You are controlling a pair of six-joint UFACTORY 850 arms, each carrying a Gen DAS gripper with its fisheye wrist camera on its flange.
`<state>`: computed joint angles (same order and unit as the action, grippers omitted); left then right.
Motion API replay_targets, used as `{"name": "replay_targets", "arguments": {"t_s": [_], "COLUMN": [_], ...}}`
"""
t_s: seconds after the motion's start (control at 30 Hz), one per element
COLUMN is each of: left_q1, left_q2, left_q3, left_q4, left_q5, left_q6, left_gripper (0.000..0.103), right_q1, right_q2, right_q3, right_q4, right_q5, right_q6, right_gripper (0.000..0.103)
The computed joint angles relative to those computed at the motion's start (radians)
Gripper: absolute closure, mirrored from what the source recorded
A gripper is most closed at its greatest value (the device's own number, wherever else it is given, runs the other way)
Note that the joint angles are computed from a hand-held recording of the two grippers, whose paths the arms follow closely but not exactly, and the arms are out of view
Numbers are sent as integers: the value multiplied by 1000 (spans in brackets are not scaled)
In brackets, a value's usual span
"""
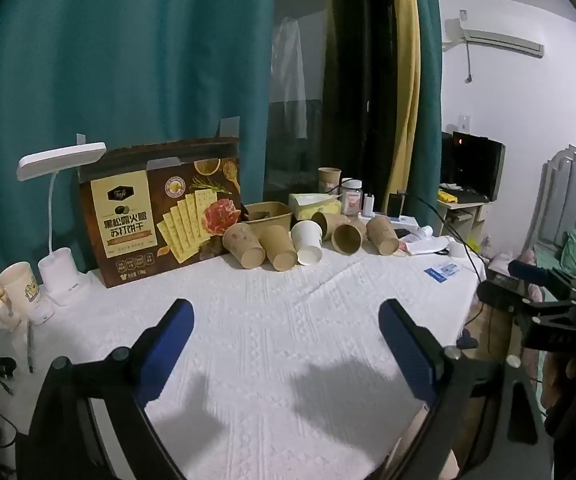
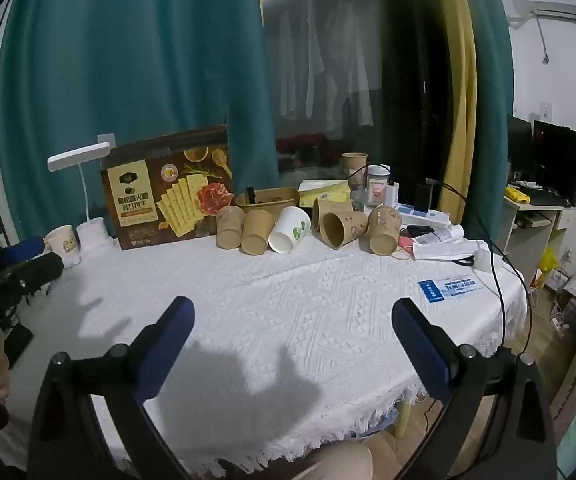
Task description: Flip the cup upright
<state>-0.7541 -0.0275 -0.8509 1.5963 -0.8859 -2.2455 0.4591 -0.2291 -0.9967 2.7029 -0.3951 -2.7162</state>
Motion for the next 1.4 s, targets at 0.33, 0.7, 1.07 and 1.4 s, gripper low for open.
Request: {"name": "replay_targets", "arguments": {"t_s": [0.33,0.7,1.07,1.4], "left_q1": [-2,-5,-10,-15], "left_q2": [2,5,38,35], "left_q3": [-4,-4,12,15], "left_q4": [0,8,7,10], "left_q5": [-7,-17,-24,-31], "left_q6": [-2,-15,-17,-25], "left_gripper": [9,9,9,9], "right_q1": [4,7,11,13], "right_q2": [7,10,17,17], "right_q3": [2,5,3,6], "right_q4": [22,34,39,51], "right_q5": [-6,-5,5,1], "right_q6": [-21,-37,-43,-56], "right_gripper": [5,5,5,5]}}
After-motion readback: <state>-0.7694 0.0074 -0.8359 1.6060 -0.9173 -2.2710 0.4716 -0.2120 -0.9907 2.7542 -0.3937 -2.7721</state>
